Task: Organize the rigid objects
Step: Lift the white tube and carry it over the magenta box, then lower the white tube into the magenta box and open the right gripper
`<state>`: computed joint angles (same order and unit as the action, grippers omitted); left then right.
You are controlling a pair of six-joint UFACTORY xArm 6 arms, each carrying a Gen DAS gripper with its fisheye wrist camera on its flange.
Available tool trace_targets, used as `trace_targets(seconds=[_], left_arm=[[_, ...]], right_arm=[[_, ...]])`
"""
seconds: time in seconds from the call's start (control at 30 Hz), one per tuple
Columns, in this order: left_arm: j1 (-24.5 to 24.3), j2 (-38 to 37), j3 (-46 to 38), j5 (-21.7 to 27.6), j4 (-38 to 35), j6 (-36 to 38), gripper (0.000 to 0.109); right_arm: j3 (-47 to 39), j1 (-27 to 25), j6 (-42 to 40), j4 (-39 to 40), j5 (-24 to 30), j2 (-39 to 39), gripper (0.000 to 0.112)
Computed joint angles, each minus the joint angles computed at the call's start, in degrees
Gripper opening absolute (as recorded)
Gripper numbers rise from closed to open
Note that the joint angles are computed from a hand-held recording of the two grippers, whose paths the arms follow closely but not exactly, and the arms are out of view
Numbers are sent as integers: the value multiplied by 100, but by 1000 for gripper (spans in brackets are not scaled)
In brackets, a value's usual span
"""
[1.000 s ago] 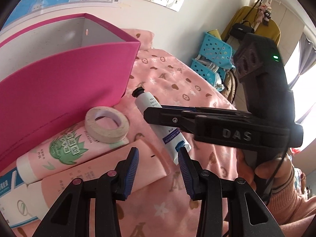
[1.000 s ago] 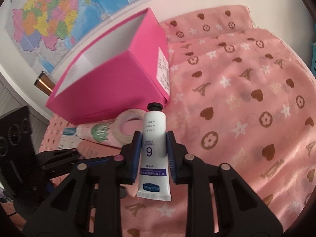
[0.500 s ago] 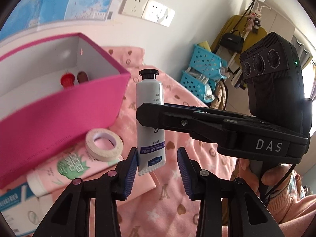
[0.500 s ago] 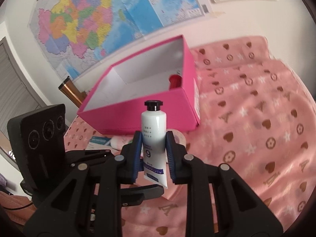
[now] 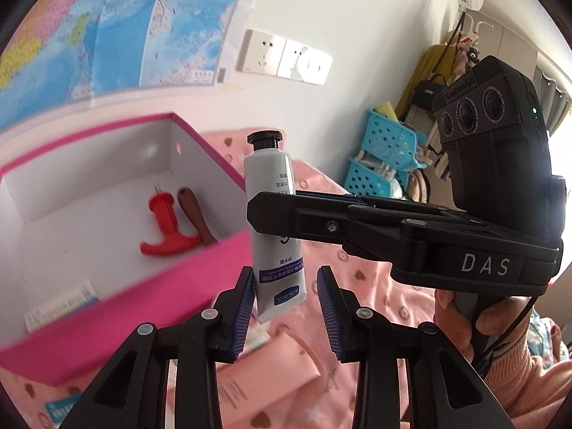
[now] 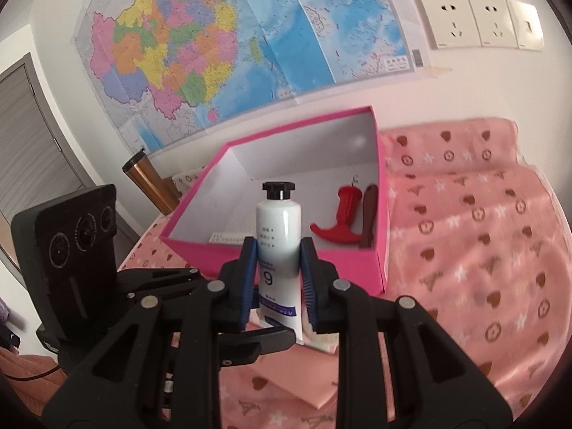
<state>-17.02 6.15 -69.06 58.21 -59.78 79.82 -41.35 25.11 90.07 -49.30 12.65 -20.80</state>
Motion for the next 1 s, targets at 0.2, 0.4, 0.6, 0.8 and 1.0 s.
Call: trace_targets(seconds=[0.2, 0.4, 0.6, 0.8, 1.0], left_arm=[[-64, 263, -502, -151, 75, -204, 35], [-234, 608, -990, -464, 245, -499, 35], [-363, 928, -1350, -716, 505, -847, 35], [-423, 1225, -1613, -827, 808, -1190, 35], [-458, 1423, -1721, -862, 1065, -1406, 35]], right_arm=[[-356, -235, -693, 417, -86, 306, 26], [-660, -463, -1342, 937, -177, 647, 26], [-922, -588, -1908, 1464, -181, 996, 26], [-1100, -674, -2442, 2001, -188, 1349, 26], [-1157, -678, -2934, 2595, -144, 1588, 26]])
